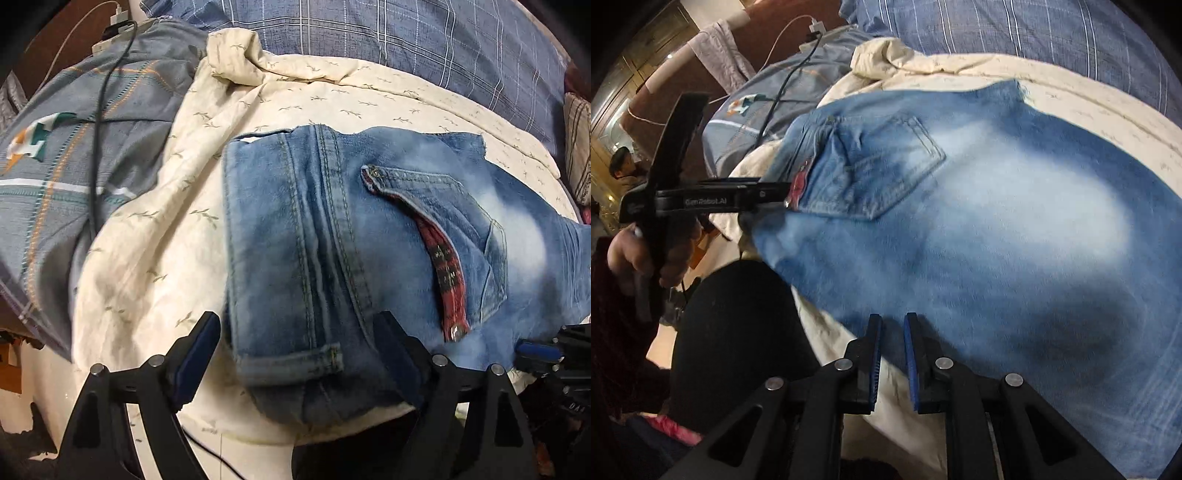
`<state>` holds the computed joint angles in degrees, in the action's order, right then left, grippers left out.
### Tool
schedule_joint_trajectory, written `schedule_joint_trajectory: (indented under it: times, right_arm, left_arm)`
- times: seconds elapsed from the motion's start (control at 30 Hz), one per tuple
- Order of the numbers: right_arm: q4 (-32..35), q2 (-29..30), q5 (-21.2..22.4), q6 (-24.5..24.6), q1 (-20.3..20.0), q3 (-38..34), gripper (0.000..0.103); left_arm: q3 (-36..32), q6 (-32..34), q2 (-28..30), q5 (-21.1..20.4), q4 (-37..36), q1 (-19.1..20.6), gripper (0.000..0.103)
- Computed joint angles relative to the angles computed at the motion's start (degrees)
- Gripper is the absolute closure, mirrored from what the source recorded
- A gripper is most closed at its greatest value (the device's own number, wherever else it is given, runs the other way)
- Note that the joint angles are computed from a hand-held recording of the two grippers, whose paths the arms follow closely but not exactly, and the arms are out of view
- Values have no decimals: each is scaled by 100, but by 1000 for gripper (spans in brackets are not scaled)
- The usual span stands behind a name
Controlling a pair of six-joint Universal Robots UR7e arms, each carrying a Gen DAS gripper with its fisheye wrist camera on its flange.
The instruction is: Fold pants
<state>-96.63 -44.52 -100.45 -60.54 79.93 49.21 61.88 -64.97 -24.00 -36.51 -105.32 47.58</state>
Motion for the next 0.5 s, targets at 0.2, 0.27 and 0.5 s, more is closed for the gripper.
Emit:
schedule_joint_trajectory:
  times: [0.2, 0.27, 0.5]
  right_arm:
    - [-156, 56, 493, 311, -243, -770, 88]
    - [-251, 200, 438, 592, -305, -1194, 88]
    - [-377, 1083, -117, 1634, -483, -3107, 88]
  left_arm:
    - [-261, 264, 93, 403, -76, -291, 18]
    - [-435, 798, 249, 452, -550, -356, 18]
    - [-2242, 1255, 1389, -65, -71, -207, 17]
